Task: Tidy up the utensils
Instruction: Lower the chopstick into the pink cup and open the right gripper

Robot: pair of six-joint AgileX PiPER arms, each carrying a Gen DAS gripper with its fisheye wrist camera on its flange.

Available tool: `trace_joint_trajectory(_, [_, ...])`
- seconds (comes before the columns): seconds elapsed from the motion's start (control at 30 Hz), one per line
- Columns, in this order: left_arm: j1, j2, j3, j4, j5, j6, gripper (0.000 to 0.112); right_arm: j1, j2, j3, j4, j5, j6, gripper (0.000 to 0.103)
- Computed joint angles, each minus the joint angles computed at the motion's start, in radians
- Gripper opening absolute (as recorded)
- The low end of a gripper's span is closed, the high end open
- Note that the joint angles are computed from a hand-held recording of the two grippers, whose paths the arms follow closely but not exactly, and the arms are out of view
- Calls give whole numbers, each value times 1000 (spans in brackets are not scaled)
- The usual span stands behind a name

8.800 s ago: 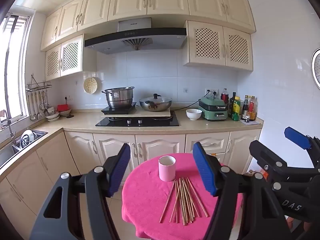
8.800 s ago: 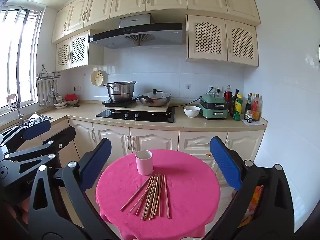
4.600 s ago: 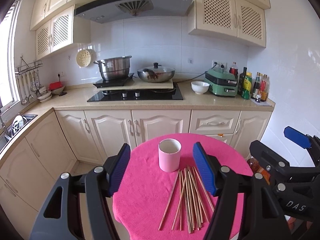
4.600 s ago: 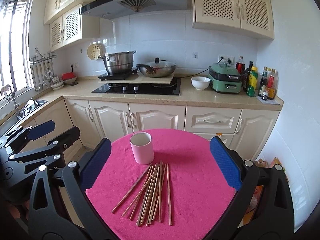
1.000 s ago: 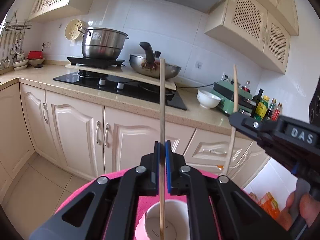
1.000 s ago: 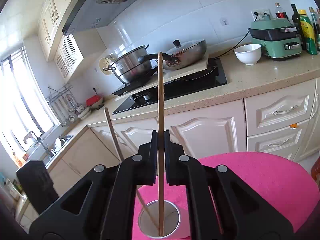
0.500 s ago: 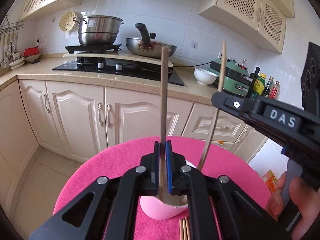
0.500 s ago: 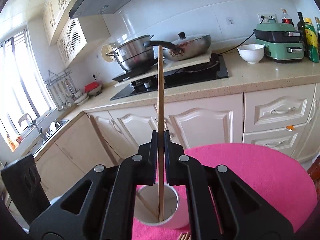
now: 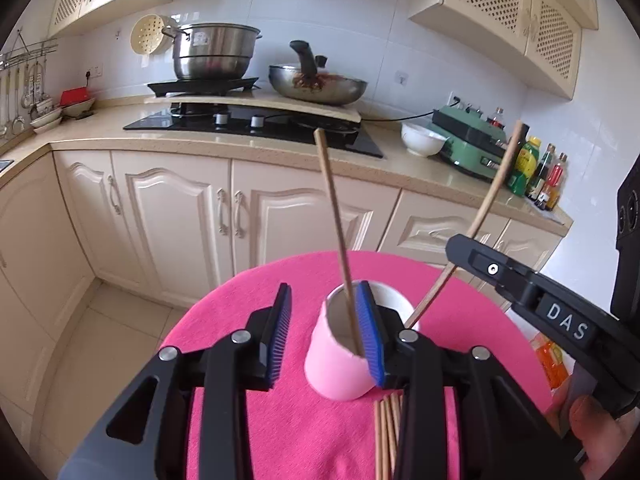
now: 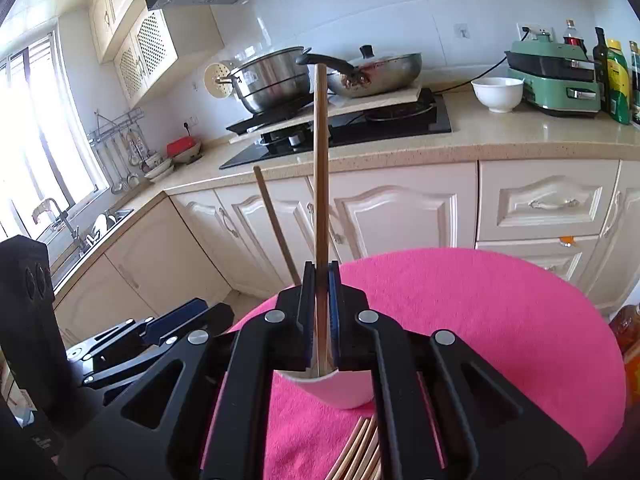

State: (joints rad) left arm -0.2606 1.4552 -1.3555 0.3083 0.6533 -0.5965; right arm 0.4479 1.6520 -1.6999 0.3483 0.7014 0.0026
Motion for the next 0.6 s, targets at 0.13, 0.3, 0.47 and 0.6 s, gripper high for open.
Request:
trace_joint_trajectory(0.13, [5,-25,22,-9,34,13,33,15,-14,21,-22,13,23,8])
trace_joint_trajectory(0.3, [1,-59,55,-38,69,40,33,27,-53,60,-70,6,75,31])
trace_joint_trajectory(0.47, [-24,-85,87,-76,106,72,34,40,-116,105,-132,-9,112,52])
trace_joint_trajectory(0.6, [-57,-94,113,-126,130,111,33,29,-186,158,-190,0,147,52])
